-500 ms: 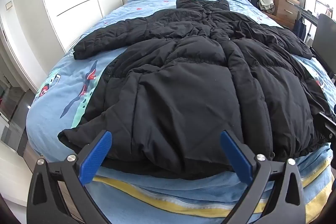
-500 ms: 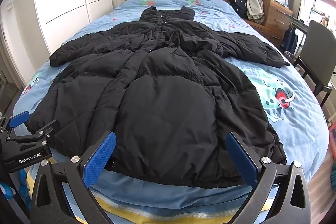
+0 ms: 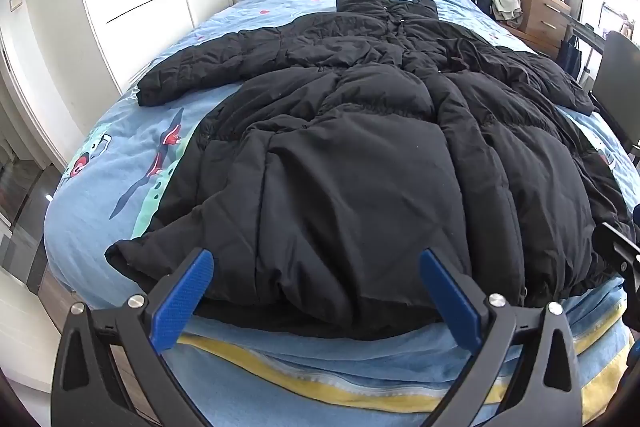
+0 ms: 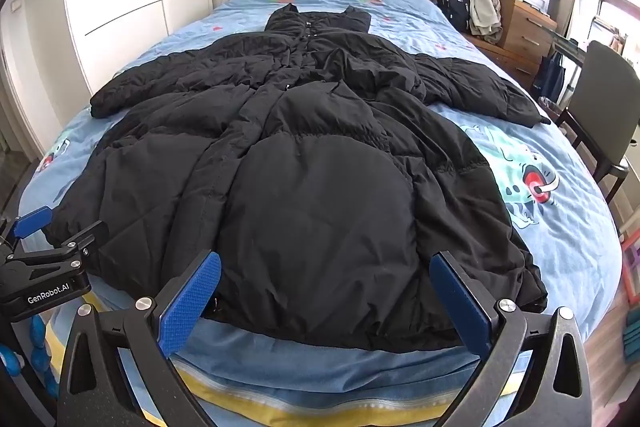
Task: Fold large clothes
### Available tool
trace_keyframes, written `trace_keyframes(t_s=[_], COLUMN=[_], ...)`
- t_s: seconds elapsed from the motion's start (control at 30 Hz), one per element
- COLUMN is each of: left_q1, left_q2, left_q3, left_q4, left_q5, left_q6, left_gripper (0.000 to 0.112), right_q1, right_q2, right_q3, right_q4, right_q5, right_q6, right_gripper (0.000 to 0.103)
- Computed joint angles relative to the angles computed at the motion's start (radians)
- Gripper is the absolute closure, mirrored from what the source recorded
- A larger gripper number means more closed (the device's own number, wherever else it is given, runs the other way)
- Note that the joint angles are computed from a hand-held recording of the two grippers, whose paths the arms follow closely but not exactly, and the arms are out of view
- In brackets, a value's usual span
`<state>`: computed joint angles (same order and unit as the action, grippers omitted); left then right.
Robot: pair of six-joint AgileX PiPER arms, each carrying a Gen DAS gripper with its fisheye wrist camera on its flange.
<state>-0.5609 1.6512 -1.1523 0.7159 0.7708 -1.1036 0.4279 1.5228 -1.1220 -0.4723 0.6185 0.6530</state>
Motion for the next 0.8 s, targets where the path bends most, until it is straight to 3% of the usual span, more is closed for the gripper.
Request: trace_keyframes(t_s=[0.8], left_q1=[-0.059], left_q2=[0.004], left_q3=[-0.043], left_q4=[0.013], left_q5=[0.037], left_q6=[0.009], left_gripper=[0.009], right_q1=[-0.043], right_q2=[-0.032], right_q3=[0.044], right_q4=[-0.003], right_q5=[-0.022], right_q6=[0.003], right_gripper=[0.001])
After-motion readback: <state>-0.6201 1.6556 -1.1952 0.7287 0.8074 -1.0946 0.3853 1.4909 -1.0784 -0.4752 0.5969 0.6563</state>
